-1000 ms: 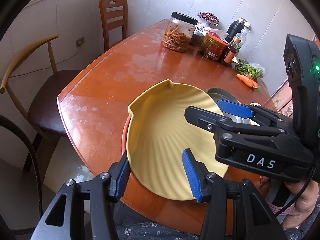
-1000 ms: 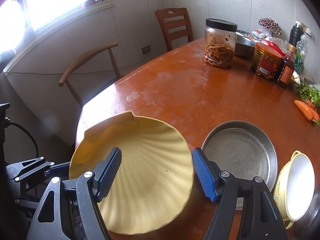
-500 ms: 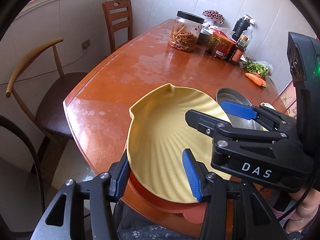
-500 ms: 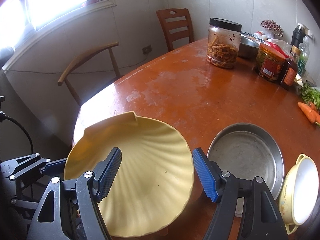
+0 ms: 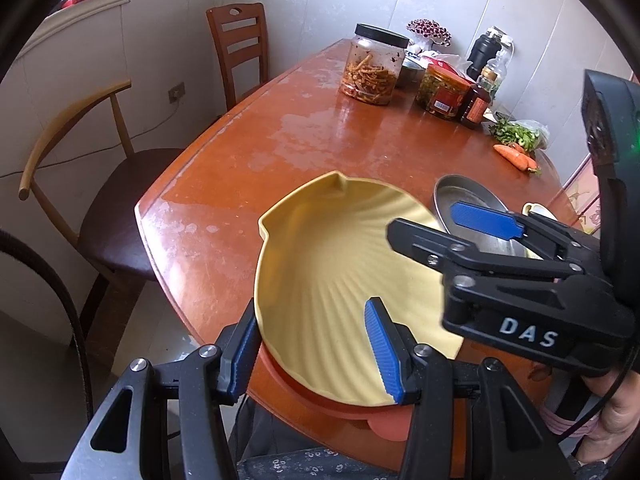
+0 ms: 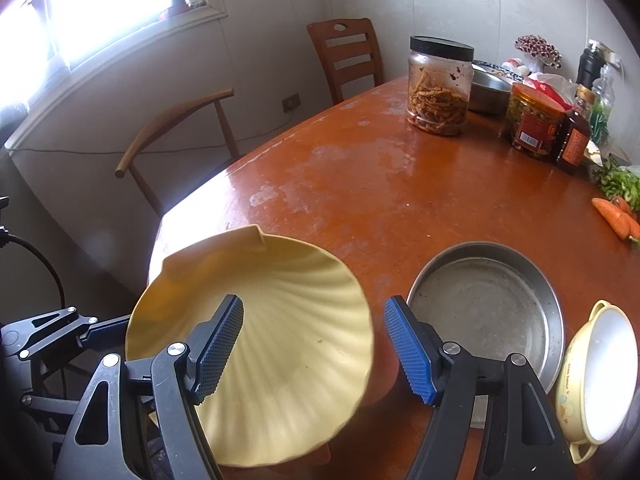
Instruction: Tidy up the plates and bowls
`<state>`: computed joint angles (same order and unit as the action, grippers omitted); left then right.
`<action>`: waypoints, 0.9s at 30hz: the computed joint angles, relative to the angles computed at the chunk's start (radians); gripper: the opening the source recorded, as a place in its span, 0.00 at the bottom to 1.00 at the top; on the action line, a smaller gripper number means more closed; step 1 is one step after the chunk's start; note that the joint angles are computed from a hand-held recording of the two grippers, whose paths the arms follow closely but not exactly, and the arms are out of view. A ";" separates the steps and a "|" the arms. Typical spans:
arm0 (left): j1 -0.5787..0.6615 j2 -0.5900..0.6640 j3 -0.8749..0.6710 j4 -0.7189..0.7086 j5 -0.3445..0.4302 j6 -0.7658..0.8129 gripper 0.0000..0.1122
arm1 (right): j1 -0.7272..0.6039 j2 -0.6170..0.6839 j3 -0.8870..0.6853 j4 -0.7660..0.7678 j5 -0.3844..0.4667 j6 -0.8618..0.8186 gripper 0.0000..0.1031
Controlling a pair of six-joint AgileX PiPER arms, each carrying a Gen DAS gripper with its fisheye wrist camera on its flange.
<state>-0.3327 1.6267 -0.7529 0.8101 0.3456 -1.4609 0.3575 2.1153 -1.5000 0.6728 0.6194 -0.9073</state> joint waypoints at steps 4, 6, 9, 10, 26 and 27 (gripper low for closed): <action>0.008 -0.009 0.007 0.008 0.006 -0.016 0.46 | -0.019 -0.020 0.017 0.005 0.005 -0.009 0.73; 0.009 -0.017 0.014 0.020 0.008 -0.032 0.46 | -0.035 -0.028 0.021 -0.003 0.017 0.000 0.73; 0.008 -0.036 0.032 0.047 -0.001 -0.063 0.46 | -0.061 -0.037 0.026 -0.025 0.036 0.013 0.73; 0.006 -0.041 0.036 0.053 -0.002 -0.071 0.46 | -0.071 -0.039 0.026 -0.035 0.042 0.020 0.73; -0.063 -0.154 0.097 0.171 0.052 -0.225 0.51 | -0.137 0.011 -0.009 -0.151 0.150 0.088 0.73; -0.072 -0.157 0.095 0.173 0.064 -0.231 0.51 | -0.142 0.008 -0.005 -0.143 0.159 0.075 0.73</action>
<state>-0.4052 1.4697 -0.6575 0.9835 0.4100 -1.6921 0.2158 2.1230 -1.5045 0.5300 0.7780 -0.8324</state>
